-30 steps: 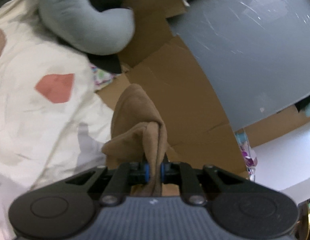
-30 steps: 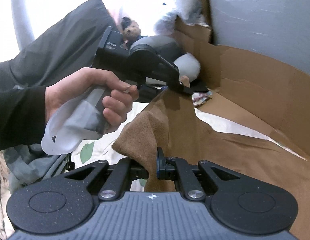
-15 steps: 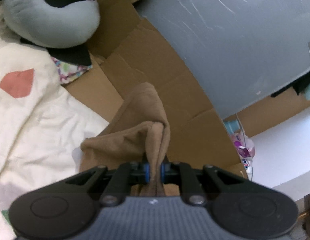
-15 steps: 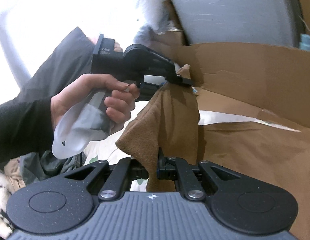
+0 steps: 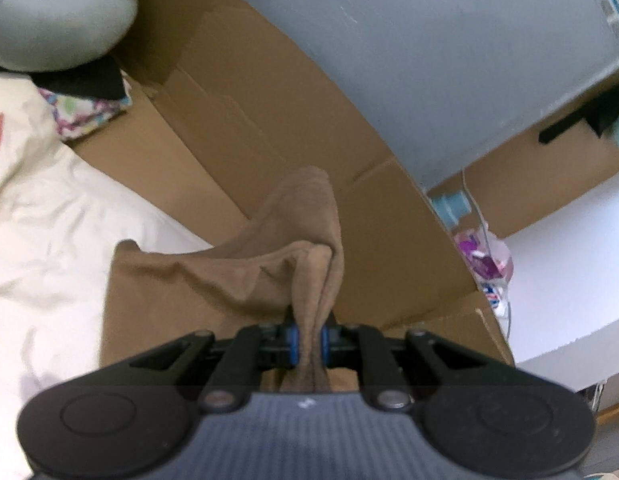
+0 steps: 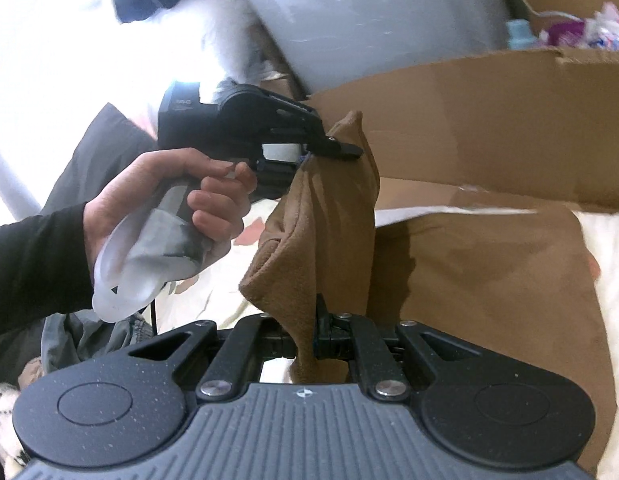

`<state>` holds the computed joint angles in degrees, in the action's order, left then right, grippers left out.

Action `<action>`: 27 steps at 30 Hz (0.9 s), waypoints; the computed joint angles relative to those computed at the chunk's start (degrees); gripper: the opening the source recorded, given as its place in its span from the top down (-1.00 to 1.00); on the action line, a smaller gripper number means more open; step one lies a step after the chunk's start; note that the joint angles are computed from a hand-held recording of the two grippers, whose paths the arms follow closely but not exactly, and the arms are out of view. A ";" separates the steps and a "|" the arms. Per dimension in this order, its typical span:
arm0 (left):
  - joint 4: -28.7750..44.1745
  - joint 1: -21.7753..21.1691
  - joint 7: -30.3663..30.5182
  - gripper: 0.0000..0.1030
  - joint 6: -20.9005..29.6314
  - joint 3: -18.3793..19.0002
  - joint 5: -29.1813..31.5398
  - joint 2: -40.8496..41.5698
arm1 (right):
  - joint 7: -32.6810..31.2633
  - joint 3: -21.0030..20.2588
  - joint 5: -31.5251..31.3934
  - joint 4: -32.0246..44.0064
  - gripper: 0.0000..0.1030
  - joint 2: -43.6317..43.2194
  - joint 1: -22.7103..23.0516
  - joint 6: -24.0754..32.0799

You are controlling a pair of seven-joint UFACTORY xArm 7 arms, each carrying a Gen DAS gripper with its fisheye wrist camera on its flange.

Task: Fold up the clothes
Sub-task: 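Lift the folded brown shirt with both tools and carry it toward the box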

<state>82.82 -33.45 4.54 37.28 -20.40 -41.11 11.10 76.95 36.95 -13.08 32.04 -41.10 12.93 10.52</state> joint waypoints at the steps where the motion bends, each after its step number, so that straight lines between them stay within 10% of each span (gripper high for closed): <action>1: 0.01 -0.63 -1.18 0.79 -0.35 0.01 1.13 0.28 | 0.62 -0.14 0.32 -1.23 0.93 -1.05 0.27 -0.29; 15: -0.98 -6.50 -9.75 0.79 -3.54 -1.39 11.33 2.41 | 10.63 -1.02 4.78 -13.26 0.93 -11.73 5.95 1.30; 27: 2.60 -15.93 -22.17 0.78 -4.08 1.11 35.32 8.21 | 19.72 -1.72 6.01 -19.78 0.97 -14.49 10.21 3.60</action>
